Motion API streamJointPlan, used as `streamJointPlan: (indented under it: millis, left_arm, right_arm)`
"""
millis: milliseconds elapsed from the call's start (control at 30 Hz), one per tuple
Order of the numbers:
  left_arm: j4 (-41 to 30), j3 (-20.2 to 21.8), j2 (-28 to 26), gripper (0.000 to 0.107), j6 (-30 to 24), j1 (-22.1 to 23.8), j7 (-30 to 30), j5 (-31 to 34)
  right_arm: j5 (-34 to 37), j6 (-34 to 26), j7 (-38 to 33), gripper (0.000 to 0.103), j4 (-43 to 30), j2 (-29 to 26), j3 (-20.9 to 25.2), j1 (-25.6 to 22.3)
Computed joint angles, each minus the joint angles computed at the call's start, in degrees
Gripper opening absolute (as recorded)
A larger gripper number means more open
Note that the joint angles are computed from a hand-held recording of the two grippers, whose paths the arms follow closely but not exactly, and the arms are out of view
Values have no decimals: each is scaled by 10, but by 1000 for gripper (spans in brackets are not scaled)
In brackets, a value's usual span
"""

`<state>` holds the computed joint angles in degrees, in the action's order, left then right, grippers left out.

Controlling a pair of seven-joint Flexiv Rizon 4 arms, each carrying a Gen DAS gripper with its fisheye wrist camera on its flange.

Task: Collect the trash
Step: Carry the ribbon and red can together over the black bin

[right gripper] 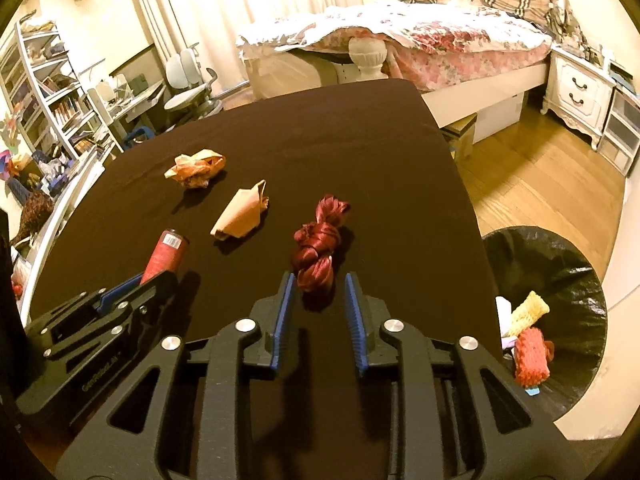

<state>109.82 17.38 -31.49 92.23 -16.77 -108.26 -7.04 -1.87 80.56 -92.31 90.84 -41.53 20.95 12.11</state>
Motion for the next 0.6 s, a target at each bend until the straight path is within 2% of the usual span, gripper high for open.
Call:
streamJointPlan:
  millis: [33, 200, 400, 467, 533, 600]
  left_arm:
    - [2, 3, 1, 27, 2, -1, -2, 1]
    - [2, 17, 0, 27, 2, -4, -10, -1]
    - [8, 6, 2, 27, 6, 16, -6, -4]
    - [11, 0, 3, 27, 8, 23, -3, -6]
    - [14, -9, 3, 27, 11, 30, 0, -9]
    - [17, -16, 4, 27, 14, 34, 4, -13]
  right_arm:
    - [-1, 1, 2, 37, -3, -1, -3, 3]
    - [-13, -6, 11, 38, -24, -14, -17, 23]
    - [-34, -23, 34, 38, -51, -33, -47, 52]
    - [-41, -30, 37, 36, -56, -37, -52, 57]
    - [-46, -30, 38, 28, -53, -37, -57, 61]
    - [-47, -25, 36, 27, -46, -35, -56, 59]
